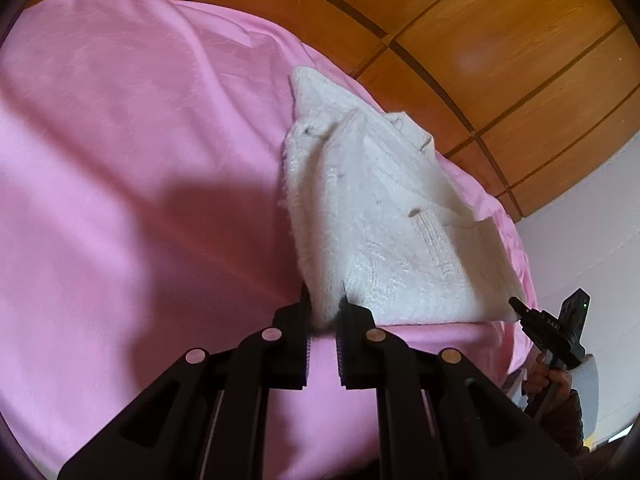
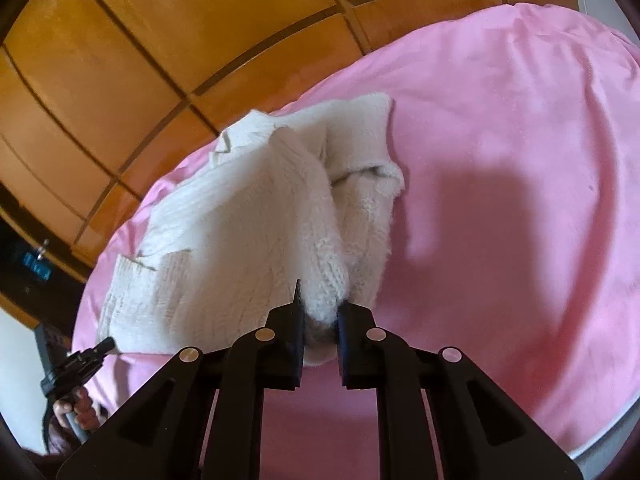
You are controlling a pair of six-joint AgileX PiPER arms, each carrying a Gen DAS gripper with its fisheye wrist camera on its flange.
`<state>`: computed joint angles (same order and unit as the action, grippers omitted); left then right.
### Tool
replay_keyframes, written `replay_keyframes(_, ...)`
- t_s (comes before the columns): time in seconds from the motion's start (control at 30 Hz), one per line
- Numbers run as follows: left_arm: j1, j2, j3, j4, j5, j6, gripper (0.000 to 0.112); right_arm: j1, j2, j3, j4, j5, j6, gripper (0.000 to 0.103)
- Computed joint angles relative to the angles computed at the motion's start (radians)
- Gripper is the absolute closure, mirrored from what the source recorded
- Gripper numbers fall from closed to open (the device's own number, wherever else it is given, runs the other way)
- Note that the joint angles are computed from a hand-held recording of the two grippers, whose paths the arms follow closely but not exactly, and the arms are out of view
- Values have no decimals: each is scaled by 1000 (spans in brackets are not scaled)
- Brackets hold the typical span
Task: Fold small clothes
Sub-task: 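Grasp the sweater hem with the right gripper and lift it, then fold the hem up toward the collar with the right gripper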
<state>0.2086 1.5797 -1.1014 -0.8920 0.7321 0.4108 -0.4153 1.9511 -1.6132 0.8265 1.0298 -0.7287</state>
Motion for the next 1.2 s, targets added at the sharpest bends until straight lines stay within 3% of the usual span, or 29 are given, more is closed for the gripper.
replay_keyframes(0.23,50,-212,260,15,63,-10,101,-104,-93,193,-76,81,-90,92)
replay_keyframes(0.33,29,-255,275,136,13,-145,87,-116,-107,217,-87,90,-117,90)
replay_keyframes(0.37,52,-270,273,114,10,-128,77,-109,-113,210,-99,85,-111,89)
replay_keyframes(0.4,52,-283,262,124,-9,-139,72,-95,-119,193,-116,71,-94,82)
replay_keyframes(0.5,-6,-282,191,213,-71,-172,69,-63,-154,187,-102,6,-115,79)
replay_keyframes(0.63,-130,-198,51,283,-128,-168,69,62,-146,131,-93,-31,-137,79)
replay_keyframes(0.73,-211,-99,-57,314,-92,-134,69,178,-102,80,-109,-34,-129,79)
replay_keyframes(0.87,-309,89,-226,487,-18,-254,66,313,-12,17,-194,-81,-57,79)
replay_keyframes(0.93,-316,135,-247,462,4,-228,65,362,28,0,-254,-112,-1,79)
replay_keyframes(1.0,-335,175,-264,478,-4,-247,67,382,30,25,-263,-154,-16,80)
replay_keyframes(1.07,-344,172,-235,487,-49,-242,106,385,17,52,-258,-182,-43,98)
replay_keyframes(1.2,-332,125,-169,403,-133,-193,108,357,-5,77,-218,-173,-82,101)
